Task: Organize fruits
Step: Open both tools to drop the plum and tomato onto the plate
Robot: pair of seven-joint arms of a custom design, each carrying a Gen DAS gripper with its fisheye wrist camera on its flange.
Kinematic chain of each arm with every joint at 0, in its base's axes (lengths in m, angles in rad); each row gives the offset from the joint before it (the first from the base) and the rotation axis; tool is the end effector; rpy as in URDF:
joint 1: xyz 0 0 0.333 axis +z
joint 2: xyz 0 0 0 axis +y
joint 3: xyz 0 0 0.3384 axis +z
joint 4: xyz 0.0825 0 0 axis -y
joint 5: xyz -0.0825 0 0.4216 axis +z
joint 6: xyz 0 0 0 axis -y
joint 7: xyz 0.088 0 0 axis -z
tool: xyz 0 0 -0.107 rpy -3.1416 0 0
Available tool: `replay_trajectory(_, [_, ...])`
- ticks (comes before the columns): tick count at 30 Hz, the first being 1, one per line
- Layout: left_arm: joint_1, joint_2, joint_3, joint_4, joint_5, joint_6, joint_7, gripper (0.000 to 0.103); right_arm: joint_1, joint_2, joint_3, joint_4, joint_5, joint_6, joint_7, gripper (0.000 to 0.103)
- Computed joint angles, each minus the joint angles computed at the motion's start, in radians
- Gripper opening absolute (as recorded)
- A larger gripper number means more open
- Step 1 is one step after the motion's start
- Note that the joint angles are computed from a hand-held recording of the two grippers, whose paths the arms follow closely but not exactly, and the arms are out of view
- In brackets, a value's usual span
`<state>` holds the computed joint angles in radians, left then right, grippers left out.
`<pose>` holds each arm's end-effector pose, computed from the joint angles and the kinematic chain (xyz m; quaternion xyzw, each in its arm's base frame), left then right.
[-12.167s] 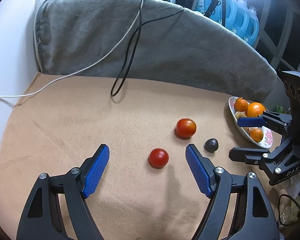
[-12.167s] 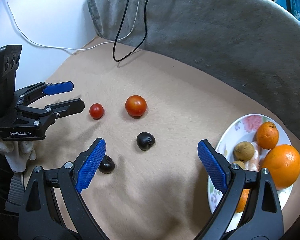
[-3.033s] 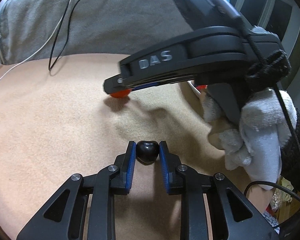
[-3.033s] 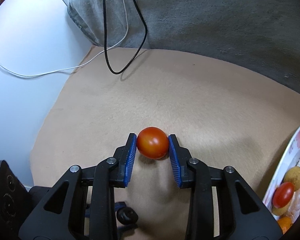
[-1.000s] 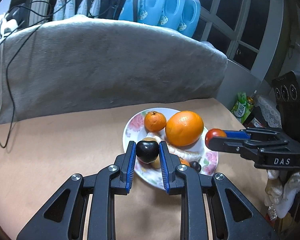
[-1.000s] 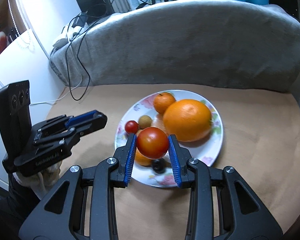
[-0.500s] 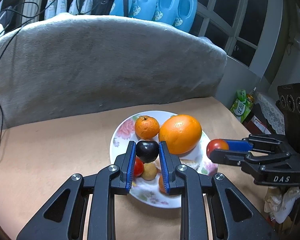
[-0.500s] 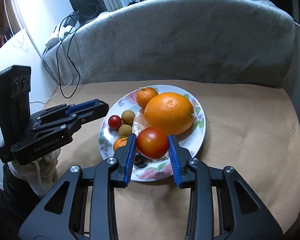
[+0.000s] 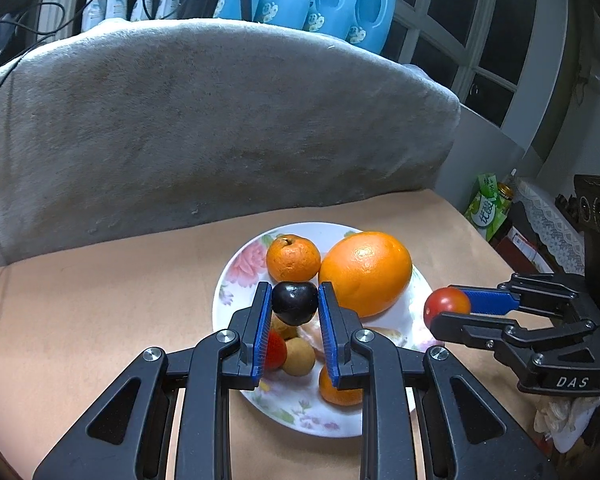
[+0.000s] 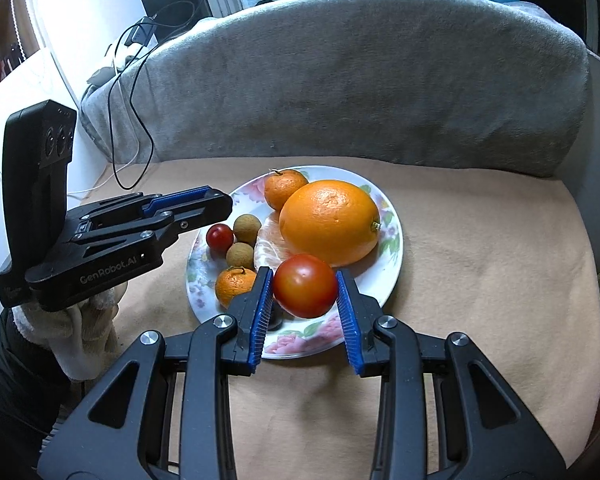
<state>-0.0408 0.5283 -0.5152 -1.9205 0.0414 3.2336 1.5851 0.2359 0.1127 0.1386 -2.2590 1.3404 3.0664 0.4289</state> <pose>0.6264 -0.3411 0.3408 -0.4857 0.7654 -0.4050 0.1196 0.5541 0.1337 0.3454 -0.7188 0.5885 -0.1400 0.3427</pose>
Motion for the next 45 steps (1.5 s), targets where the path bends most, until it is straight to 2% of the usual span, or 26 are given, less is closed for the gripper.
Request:
replay_trajectory(3, [-0.018, 0.000, 0.018, 0.008, 0.000, -0.005, -0.002, 0.021, 0.002, 0.001, 0.002, 0.000, -0.005, 0.002, 0.005, 0.034])
replay_trajectory(18, [-0.026, 0.005, 0.023, 0.021, -0.007, -0.015, 0.010, 0.022, -0.002, 0.005, 0.012, -0.007, -0.094, 0.008, 0.066, 0.034])
replay_trajectory(30, [-0.016, 0.008, 0.011, 0.022, -0.012, -0.015, 0.025, 0.022, -0.012, 0.013, 0.027, -0.004, -0.113, 0.012, 0.072, 0.034])
replay_trajectory(35, [-0.021, 0.006, 0.016, 0.022, -0.013, -0.015, 0.025, 0.023, -0.015, 0.011, 0.033, 0.000, -0.081, 0.017, 0.038, 0.034])
replay_trajectory(36, [-0.020, 0.005, 0.015, 0.021, -0.013, -0.015, 0.026, 0.024, -0.013, 0.011, 0.032, -0.001, -0.085, 0.019, 0.040, 0.034])
replay_trajectory(37, [-0.017, 0.005, 0.013, 0.020, -0.013, -0.014, 0.027, 0.031, -0.012, 0.011, 0.031, -0.002, -0.089, 0.020, 0.043, 0.034])
replay_trajectory(40, [-0.019, 0.001, 0.016, 0.016, -0.013, -0.009, 0.026, 0.035, -0.010, 0.012, 0.030, -0.004, -0.101, 0.021, 0.052, 0.035])
replay_trajectory(41, [-0.021, 0.000, 0.018, 0.016, -0.013, -0.008, 0.024, 0.036, -0.009, 0.012, 0.030, -0.005, -0.105, 0.024, 0.057, 0.042])
replay_trajectory(42, [-0.023, 0.000, 0.020, 0.017, -0.012, -0.008, 0.024, 0.045, -0.010, 0.013, 0.032, -0.005, -0.104, 0.027, 0.057, 0.047])
replay_trajectory(43, [-0.021, 0.000, 0.018, 0.015, -0.012, -0.004, 0.023, 0.052, -0.012, 0.013, 0.037, -0.004, -0.092, 0.034, 0.045, 0.057])
replay_trajectory(45, [-0.015, -0.001, 0.013, 0.012, -0.009, -0.002, 0.022, 0.055, -0.012, 0.013, 0.043, -0.004, -0.068, 0.047, 0.021, 0.059])
